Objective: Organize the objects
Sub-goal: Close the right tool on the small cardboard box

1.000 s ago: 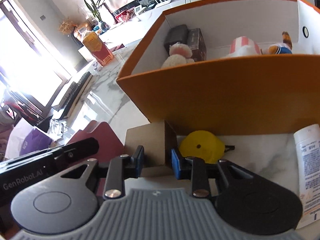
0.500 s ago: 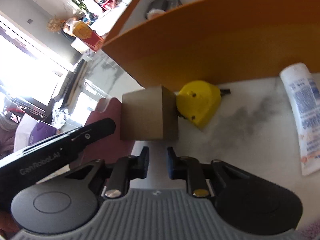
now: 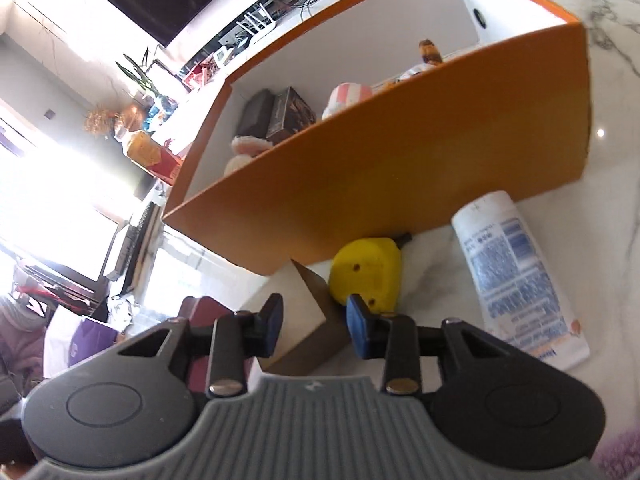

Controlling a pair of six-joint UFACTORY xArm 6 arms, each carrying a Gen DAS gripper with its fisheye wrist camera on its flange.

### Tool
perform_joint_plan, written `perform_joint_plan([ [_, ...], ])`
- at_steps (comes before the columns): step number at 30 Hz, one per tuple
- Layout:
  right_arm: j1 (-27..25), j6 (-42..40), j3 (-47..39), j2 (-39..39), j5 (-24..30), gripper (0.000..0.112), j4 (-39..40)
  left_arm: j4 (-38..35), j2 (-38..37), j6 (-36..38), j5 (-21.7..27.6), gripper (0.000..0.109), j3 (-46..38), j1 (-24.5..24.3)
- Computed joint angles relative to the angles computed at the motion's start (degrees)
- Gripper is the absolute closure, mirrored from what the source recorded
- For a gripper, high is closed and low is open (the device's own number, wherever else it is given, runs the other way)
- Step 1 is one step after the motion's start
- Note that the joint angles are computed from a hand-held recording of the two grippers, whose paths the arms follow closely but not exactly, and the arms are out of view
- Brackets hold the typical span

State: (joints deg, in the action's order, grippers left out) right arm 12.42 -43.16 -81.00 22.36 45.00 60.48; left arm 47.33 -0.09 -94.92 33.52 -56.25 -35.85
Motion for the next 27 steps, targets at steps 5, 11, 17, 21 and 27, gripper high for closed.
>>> perform_joint_plan([
  [5,1.4,0.66,-1.44,2.26,-0.51,0.076,-1.34,-0.99,0.43,-0.14,0.01,0.084,-0.46,0.12],
  [11,0.29,-0.33,4.16,-1.57,3.17,0.086,-0.23,-2.69,1.18,1.95,-2.8,0.084,-0.69,0.13],
  [17,-0.86,-0.05,7.22,-4.26,2.17,0.083,0.48,-2.61,1.88,2.91,-3.13,0.084,-1.2,-0.67],
  [21,-1.99,3.71,3.61,-1.15,3.49,0.07,1.12,-2.25,2.06,2.02,-3.52,0.084,-1.34,-0.19],
  [27,-2.63,7.86,-1.13,3.8,8.19,0.058,2.54,-2.75,2.8,3.28,-3.82,0.084,-1.82,-0.03],
])
